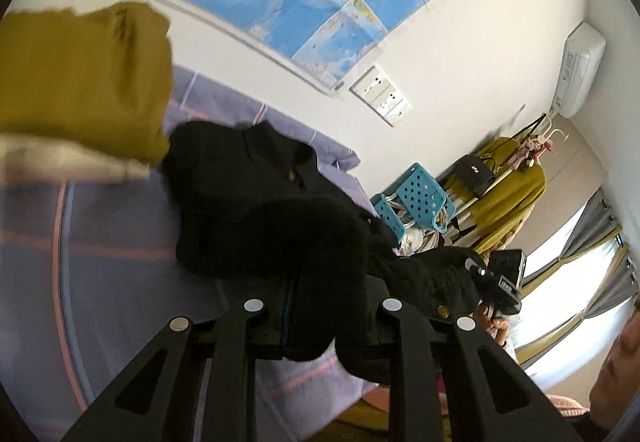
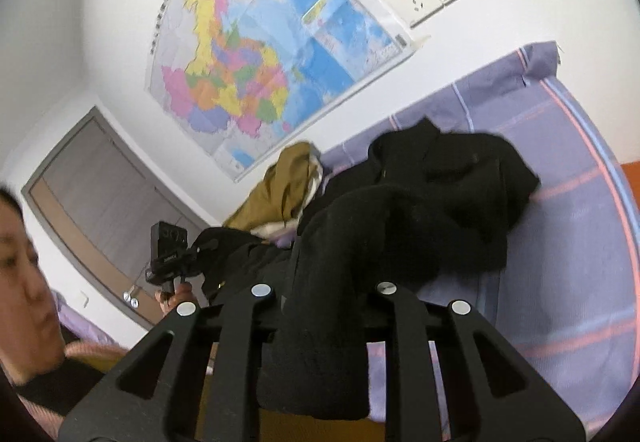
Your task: Fold large clothes
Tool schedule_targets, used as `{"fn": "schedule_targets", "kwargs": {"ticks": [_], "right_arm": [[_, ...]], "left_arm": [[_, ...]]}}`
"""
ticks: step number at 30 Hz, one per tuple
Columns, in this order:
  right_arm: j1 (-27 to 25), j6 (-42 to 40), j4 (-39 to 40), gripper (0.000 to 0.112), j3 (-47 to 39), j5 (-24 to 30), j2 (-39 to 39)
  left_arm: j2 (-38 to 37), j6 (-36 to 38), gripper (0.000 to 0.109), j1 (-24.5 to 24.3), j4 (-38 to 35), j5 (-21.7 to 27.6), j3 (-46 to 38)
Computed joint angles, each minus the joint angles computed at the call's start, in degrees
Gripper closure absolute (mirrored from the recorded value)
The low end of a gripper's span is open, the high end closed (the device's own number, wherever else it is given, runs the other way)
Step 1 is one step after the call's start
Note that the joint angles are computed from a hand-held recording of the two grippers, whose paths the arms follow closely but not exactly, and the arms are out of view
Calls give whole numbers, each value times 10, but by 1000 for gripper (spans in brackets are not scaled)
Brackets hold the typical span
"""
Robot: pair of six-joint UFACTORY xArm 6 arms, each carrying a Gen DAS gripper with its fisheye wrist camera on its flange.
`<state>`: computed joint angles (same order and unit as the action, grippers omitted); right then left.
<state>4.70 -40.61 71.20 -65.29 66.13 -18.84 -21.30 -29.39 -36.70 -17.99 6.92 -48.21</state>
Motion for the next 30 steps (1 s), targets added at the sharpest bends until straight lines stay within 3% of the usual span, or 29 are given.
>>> {"fn": "schedule_targets", "kwargs": {"ticks": [6, 16, 22, 27, 28, 30], "right_arm": [[19, 80, -9, 92, -150, -28, 146], [41, 327, -124, 87, -461, -35, 450], [41, 397, -129, 82, -544, -29, 534], [43, 387, -100, 54, -541, -48, 528], [43, 375, -92, 43, -531, -57, 519], [43, 332, -47, 32, -485, -95, 483]], "left_arm": [[105, 115, 87, 73, -94, 111, -160], [386, 65, 86, 172, -58, 314, -493], [486, 62, 81, 204, -78, 388, -623], [515, 63, 74, 223, -128, 410, -651], [514, 72, 66, 223, -137, 406, -647], [501, 90, 57, 222, -164, 388, -625]]}}
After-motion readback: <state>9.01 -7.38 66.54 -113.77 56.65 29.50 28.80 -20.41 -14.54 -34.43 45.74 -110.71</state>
